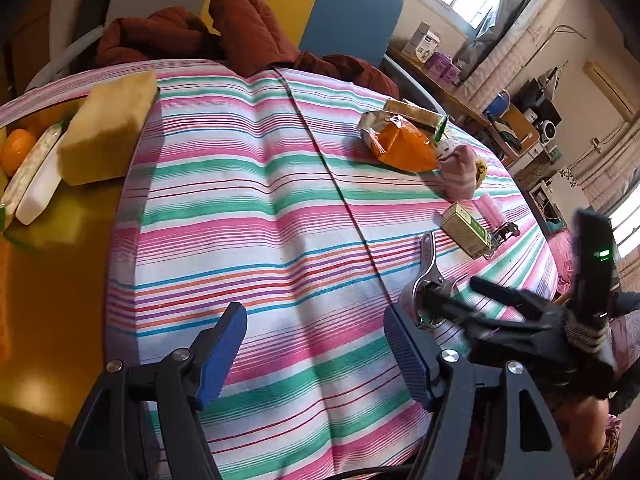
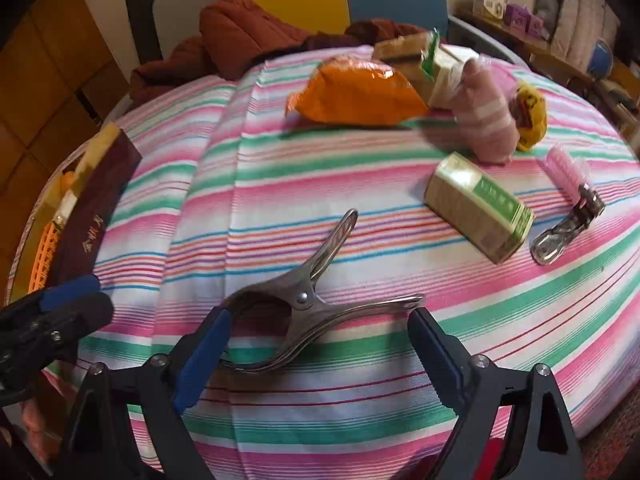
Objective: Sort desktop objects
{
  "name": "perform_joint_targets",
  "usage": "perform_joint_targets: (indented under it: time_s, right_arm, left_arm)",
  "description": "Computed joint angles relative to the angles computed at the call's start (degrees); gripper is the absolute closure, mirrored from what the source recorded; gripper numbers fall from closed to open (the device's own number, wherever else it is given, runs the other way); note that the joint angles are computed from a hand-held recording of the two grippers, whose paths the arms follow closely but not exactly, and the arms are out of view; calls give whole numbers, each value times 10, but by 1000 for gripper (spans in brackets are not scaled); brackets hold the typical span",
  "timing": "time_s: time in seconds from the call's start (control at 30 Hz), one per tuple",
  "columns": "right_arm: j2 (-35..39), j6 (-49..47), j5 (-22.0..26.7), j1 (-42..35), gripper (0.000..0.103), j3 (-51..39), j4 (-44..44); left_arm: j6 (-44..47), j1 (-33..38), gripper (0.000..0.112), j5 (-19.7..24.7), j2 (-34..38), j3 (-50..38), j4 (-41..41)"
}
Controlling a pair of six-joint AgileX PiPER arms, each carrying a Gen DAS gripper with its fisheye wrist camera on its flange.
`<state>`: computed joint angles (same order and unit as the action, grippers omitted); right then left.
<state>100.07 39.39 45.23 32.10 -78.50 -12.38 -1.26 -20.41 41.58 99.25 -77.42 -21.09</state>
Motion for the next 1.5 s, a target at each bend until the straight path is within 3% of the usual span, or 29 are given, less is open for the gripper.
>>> perform_joint_targets:
  time_s: [0.23, 0.33, 0.47, 0.57, 0.63, 0.73, 0.87, 1.0, 1.27, 1.4, 1.5]
  right_arm:
    - [-116, 151, -29, -59, 10, 64, -145]
    - [-92, 165, -10, -116, 8, 18, -174]
    - [6, 150, 68, -176, 8, -90, -191]
    - [51, 139, 86, -215, 11, -108, -170]
    - [54, 141, 78, -229, 13, -88, -152]
    - [-5, 182, 56, -221, 13, 2, -166]
    - [-58, 221, 71, -181, 8, 76, -214]
    - [-84, 218, 69, -171, 8, 108, -199]
    - [-79, 225, 32, -206, 6, 96, -167]
    - [-77, 204, -21, -251, 6, 100, -102]
    - [-77, 195, -34, -249, 8, 96, -116]
  left_arm:
    - [0, -9, 40, 5, 12, -12, 1]
    - [2, -20, 40, 9, 18, -24, 8]
    - [0, -35, 40, 18, 25, -44, 22]
    - [3, -41, 40, 23, 24, -52, 31]
    - [-1, -43, 40, 18, 23, -52, 41]
    - [4, -40, 40, 20, 33, -60, 30]
    - [12, -42, 40, 32, 60, -88, 15]
    - [14, -59, 40, 43, 83, -124, 27]
    - [8, -72, 40, 49, 96, -147, 52]
    - [2, -70, 40, 58, 103, -151, 61]
    - [3, -74, 40, 66, 112, -160, 72]
